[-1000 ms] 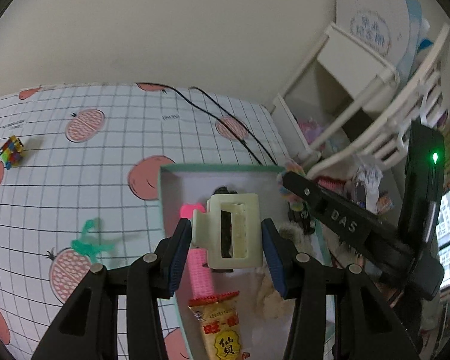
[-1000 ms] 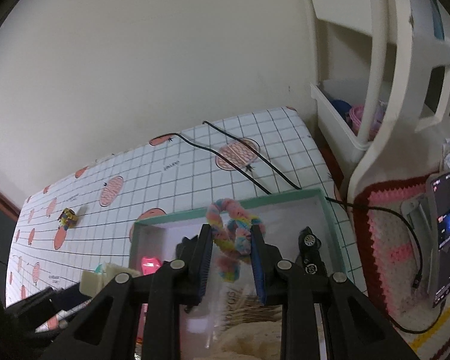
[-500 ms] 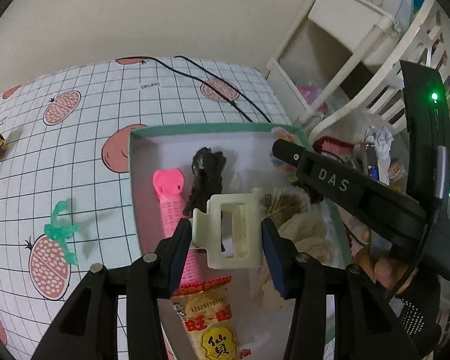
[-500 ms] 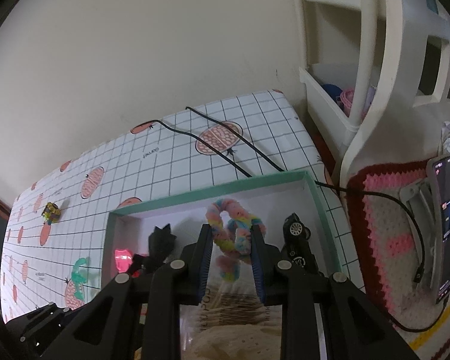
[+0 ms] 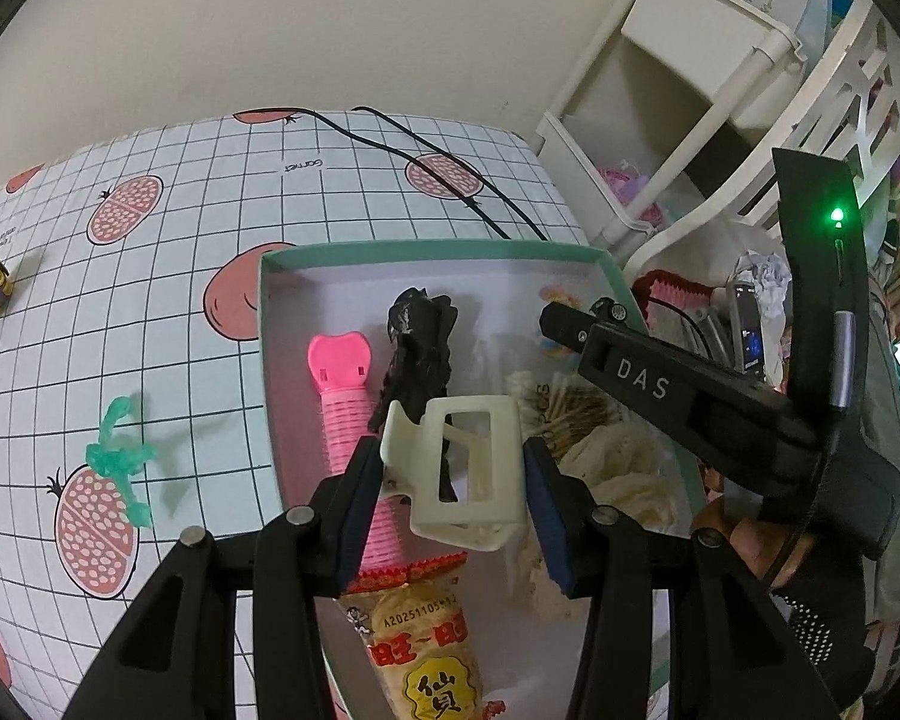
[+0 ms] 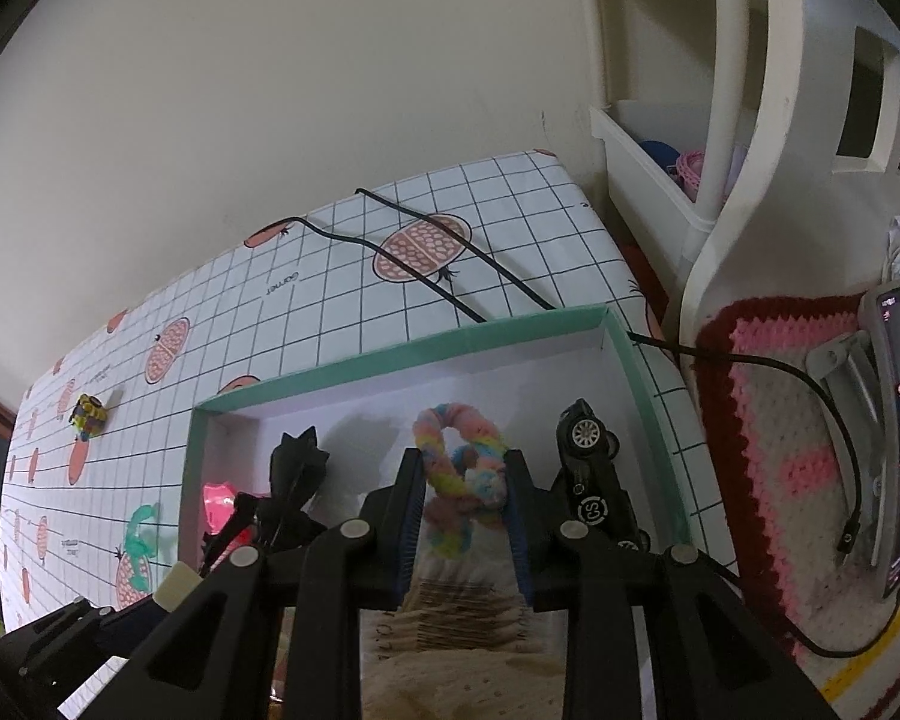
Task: Organize objects
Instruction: 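Lower the claw clip into the box and open the left tool while the right releases the ring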
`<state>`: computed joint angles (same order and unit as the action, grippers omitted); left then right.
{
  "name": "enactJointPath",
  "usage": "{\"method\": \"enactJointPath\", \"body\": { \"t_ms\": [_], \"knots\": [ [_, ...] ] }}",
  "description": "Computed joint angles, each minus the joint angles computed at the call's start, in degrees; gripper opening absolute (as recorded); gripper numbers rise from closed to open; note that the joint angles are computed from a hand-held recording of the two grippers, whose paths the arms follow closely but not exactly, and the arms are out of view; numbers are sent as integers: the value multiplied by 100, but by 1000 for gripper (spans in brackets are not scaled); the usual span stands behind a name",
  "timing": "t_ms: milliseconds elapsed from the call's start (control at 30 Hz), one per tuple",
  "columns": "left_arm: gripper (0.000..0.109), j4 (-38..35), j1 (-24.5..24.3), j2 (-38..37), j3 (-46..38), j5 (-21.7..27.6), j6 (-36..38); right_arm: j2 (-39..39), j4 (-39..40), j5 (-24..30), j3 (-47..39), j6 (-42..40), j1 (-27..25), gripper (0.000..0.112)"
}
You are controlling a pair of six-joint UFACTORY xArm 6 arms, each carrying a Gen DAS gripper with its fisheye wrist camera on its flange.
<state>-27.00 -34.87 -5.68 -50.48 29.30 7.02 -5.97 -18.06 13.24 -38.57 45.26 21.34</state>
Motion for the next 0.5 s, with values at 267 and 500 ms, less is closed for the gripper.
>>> {"method": "enactJointPath", "body": {
  "t_ms": [267, 500],
  "knots": [
    [49, -75, -46, -7, -56, 34, 89, 0, 47, 55, -25, -37, 2, 29],
    [49, -129, 7, -26, -106, 83, 99, -26, 74, 89, -30, -50, 7, 32]
  ]
}}
